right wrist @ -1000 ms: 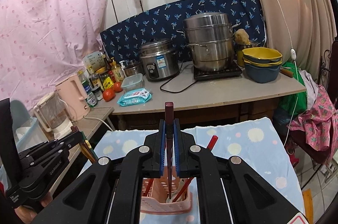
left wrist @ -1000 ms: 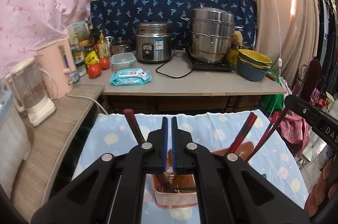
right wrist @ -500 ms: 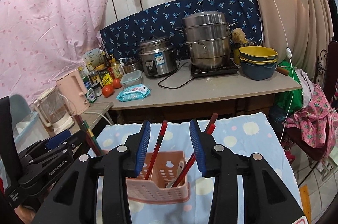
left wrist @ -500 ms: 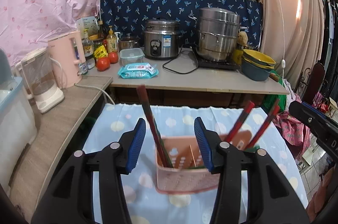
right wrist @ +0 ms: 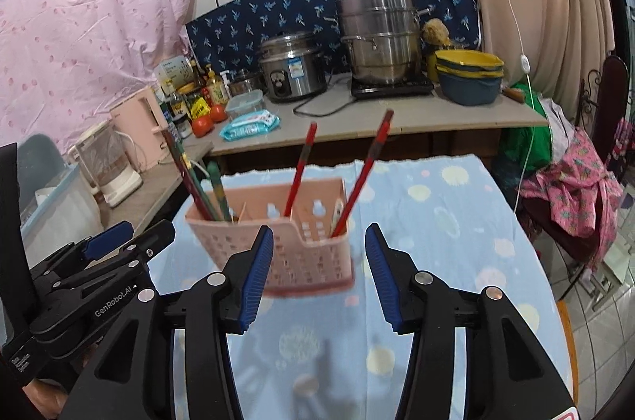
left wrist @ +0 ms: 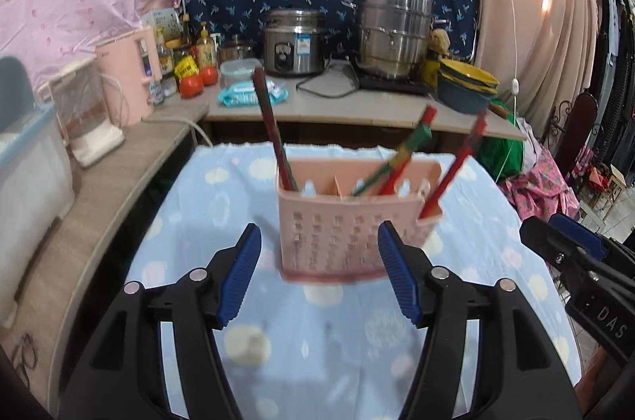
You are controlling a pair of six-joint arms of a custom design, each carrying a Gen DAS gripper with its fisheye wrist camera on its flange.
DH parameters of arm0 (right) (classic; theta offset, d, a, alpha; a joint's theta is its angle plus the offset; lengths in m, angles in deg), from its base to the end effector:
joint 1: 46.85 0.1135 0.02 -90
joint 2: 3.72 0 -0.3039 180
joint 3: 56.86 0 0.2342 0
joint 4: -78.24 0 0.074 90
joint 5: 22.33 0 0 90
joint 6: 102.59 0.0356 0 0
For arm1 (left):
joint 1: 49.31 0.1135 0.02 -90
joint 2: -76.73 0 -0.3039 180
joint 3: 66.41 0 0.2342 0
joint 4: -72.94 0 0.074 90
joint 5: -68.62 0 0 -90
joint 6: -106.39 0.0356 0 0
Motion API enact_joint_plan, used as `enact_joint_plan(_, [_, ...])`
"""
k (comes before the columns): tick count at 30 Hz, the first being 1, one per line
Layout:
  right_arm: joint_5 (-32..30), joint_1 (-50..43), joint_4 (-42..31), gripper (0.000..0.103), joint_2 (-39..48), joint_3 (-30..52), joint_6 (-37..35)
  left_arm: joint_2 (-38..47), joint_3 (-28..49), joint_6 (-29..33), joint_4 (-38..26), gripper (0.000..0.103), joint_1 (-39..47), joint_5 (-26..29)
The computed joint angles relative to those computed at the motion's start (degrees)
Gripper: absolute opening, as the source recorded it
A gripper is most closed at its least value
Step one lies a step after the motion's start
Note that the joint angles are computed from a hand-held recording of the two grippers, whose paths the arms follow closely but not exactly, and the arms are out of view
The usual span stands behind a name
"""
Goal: Organize utensils
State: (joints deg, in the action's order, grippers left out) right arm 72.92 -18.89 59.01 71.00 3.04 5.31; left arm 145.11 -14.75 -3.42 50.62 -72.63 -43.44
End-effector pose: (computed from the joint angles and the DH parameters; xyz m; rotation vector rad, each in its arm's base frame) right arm 0.2285 0.1176 0.2855 -0.1385 2.1802 0.3597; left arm 0.2031 -0.0730 0.2613 -0.1359 2.1900 0.0134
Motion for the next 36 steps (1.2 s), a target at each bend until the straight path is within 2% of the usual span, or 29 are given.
enact_joint_plan(11, [7.0,6.6,-3.1,0.047,-6.6,-8.6,3.5,-4.7,-7.7,-8.7,-3.7,0.064,-8.4,-5.0])
enact_joint_plan(17, [9.6,9.6,-3.4,0.048,-7.6,-11.8,5.1,-4.4,-9.9,-12.7,-4.3,0.065,-11.3,-5.6])
enact_joint_plan(23, [11.9,11.8,-3.7,0.048,-7.6,-13.4,5.8,-4.1,-11.2,-15.2,-4.7,0.072,-13.1,-6.9])
enact_joint_plan(28, [11.9,12.0,-3.4,0.057,-7.7,-14.3,6.0,-3.8,-11.4,-15.8,-5.0,0.081,-13.5,-7.6])
enact_joint_plan(31, [11.3,11.4,-2.9,0.066,-7.8,-14.5,5.9,-3.6,-11.3,-16.5,-5.4,0.087,-14.2,-8.5])
enact_joint_plan(33, [11.1,11.3,-2.6,0.078,-7.7,-14.7,5.9,-3.3,-11.2,-16.8,-5.7,0.088,-14.5,-9.1])
enact_joint_plan(36, [10.8,10.8,-2.2,0.084,-7.9,-15.1,5.9,-3.1,-11.3,-16.7,-5.5,0.09,-14.0,-8.7])
